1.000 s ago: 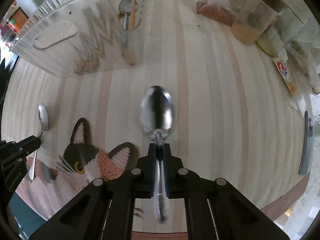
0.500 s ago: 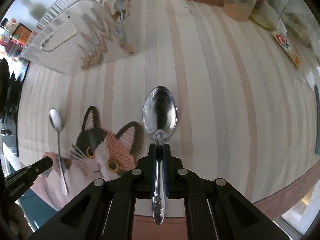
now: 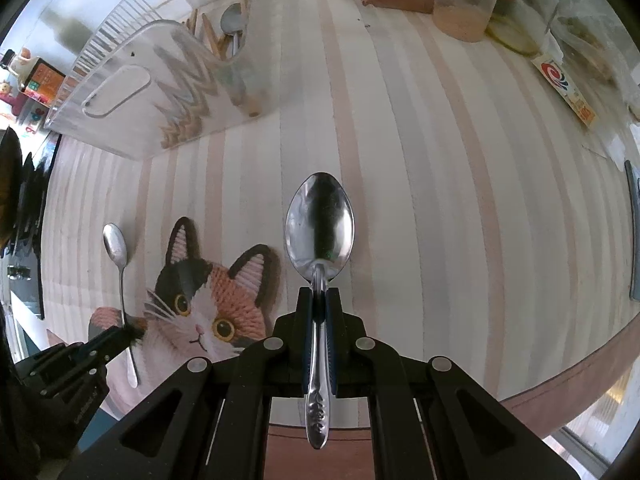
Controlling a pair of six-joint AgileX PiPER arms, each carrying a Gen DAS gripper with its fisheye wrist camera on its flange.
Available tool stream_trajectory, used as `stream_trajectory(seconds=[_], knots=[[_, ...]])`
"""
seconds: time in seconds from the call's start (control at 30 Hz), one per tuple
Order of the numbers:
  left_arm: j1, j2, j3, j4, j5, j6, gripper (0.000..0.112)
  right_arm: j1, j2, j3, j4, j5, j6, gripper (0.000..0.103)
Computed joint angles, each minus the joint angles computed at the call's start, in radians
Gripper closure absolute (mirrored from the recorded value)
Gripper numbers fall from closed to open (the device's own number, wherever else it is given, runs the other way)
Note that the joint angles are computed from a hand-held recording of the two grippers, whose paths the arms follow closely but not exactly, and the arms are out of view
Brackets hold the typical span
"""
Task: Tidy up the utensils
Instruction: 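Lift the spoons, the left tool regripping its spoon by the handle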
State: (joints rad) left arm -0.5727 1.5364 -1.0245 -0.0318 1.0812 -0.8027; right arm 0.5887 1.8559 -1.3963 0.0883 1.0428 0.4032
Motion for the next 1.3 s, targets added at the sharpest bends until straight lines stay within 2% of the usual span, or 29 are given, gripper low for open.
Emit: stream_trajectory(seconds=[0.1, 0.23, 0.37, 0.47, 0.53, 0.63, 0.7, 0.83, 0.87, 0.93, 1.07, 1.2, 1.3], knots=[[-0.003, -0.056, 0.007, -0.007, 0.011, -0.033, 0.110, -0.004, -0.004, 0.004, 0.004, -0.012, 0.002, 0.097], [0.057, -0.120, -0.012, -0.005, 0.045, 0.004, 0.112, -0.015, -0.009, 0.000, 0.013, -0.015, 0.001, 0.097], [0.118, -0.079, -0.051, 0.025, 0.060, 0.048, 0.112, -0.030, 0.001, -0.029, 0.017, 0.003, -0.006, 0.097], [0.204, -0.031, -0.059, -0.045, -0.003, 0.137, 0.102, -0.037, 0.006, -0.033, 0.020, 0.003, -0.008, 0.097], [0.226, 0.010, -0.074, -0.059, -0.021, 0.167, 0.083, -0.048, 0.013, -0.042, 0.021, 0.008, -0.010, 0.097], [0.242, 0.028, -0.063, -0.078, -0.074, 0.208, 0.061, -0.053, 0.013, -0.031, 0.022, 0.003, 0.004, 0.097], [0.226, 0.086, -0.124, -0.041, -0.053, 0.194, 0.056, -0.060, 0.016, -0.030, 0.018, 0.006, 0.008, 0.097], [0.180, 0.132, -0.187, 0.042, -0.021, 0.102, 0.058, -0.068, 0.032, -0.045, 0.013, 0.013, 0.017, 0.097], [0.178, 0.140, -0.201, 0.061, -0.011, 0.083, 0.061, -0.069, 0.033, -0.045, 0.012, 0.013, 0.017, 0.097], [0.165, 0.167, -0.233, 0.109, 0.012, 0.064, 0.074, -0.071, 0.036, -0.049, 0.013, 0.015, 0.017, 0.097], [0.177, 0.201, -0.277, 0.108, 0.023, 0.119, 0.074, -0.055, 0.034, -0.036, 0.011, 0.000, 0.031, 0.097], [0.148, 0.210, -0.294, 0.105, 0.032, 0.079, 0.075, -0.050, 0.028, -0.028, 0.012, -0.009, 0.024, 0.097], [0.122, 0.154, -0.252, 0.108, 0.034, 0.053, 0.075, -0.048, 0.014, -0.022, 0.009, -0.011, 0.018, 0.097]])
